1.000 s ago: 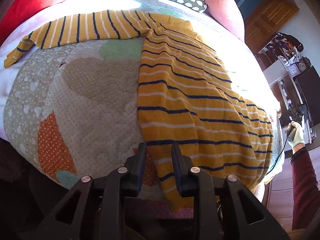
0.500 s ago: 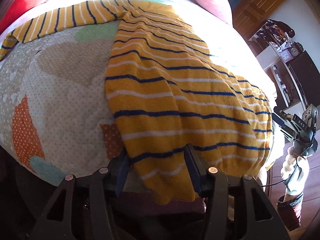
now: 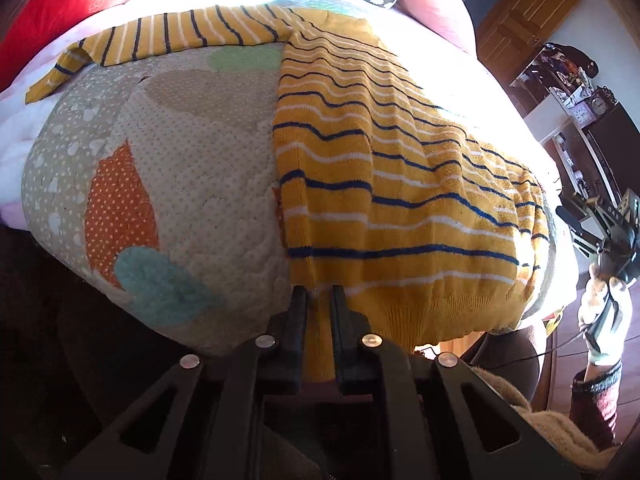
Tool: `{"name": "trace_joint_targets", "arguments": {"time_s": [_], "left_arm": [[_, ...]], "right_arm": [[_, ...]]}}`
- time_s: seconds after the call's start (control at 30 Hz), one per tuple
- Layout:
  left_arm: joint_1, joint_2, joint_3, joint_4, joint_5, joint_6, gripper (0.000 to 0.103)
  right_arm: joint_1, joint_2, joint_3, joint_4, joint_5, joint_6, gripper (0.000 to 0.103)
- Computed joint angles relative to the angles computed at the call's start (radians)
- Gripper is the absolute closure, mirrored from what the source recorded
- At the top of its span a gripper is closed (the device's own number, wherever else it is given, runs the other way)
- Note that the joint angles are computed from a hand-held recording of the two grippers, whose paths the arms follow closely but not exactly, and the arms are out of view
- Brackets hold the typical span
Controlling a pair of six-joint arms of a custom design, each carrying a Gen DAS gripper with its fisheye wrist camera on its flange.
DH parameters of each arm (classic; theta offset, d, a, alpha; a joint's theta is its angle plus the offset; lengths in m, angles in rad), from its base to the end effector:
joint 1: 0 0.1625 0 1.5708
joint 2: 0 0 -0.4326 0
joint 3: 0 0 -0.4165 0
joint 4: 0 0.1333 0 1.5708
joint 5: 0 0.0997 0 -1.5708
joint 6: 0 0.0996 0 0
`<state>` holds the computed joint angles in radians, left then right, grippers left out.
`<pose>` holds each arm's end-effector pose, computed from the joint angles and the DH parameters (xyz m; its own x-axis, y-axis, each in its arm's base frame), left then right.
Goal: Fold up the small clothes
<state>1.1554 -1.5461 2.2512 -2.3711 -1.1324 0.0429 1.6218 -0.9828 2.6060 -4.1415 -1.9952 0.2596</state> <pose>-0.0152 -0.4695 0.2447 -0.8267 0.3672 -0.4263 0.4376 0.8959 -0.0768 0.1100 -0.3449 0.1345 -0.9037 0.4275 0.0239 0.2092 0.4896 -0.8465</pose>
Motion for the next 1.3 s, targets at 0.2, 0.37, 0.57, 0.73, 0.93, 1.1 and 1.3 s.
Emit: {"name": "trace_joint_targets", "arguments": {"time_s": [0.2, 0.37, 0.57, 0.73, 0.93, 1.1, 1.3], "left_arm": [[0.018, -0.036, -0.016, -0.078, -0.044, 0.025, 0.068], [-0.006, -0.003, -0.05, -0.11, -0.02, 0.004, 0.067], [-0.005, 0.051, -0.087, -0.111, -0.029, 0.002, 0.067], [0.003, 0.093, -0.115, -0.114, -0.045, 0.016, 0.067], [0.038, 0.118, -0.145, -0.125, -0.109, 0.023, 0.067], [0.068, 0.125, -0.157, -0.142, -0.145, 0.035, 0.067], [0.093, 0.096, -0.147, -0.161, -0.163, 0.046, 0.065]], "right_arm": [[-0.244, -0.175, -0.003, 0.021, 0.121, 0.069, 0.048], [-0.387, -0.299, -0.024, 0.087, 0.229, 0.167, 0.044], [-0.525, -0.322, -0.016, 0.066, 0.364, 0.364, 0.044], [-0.507, -0.319, -0.068, 0.074, 0.22, 0.332, 0.056], [-0.285, -0.346, -0.181, 0.219, -0.067, 0.094, 0.093], [-0.052, -0.218, -0.397, 0.366, -0.199, -0.097, 0.094], [0.082, 0.069, -0.726, 0.591, -0.206, -0.236, 0.094]]}}
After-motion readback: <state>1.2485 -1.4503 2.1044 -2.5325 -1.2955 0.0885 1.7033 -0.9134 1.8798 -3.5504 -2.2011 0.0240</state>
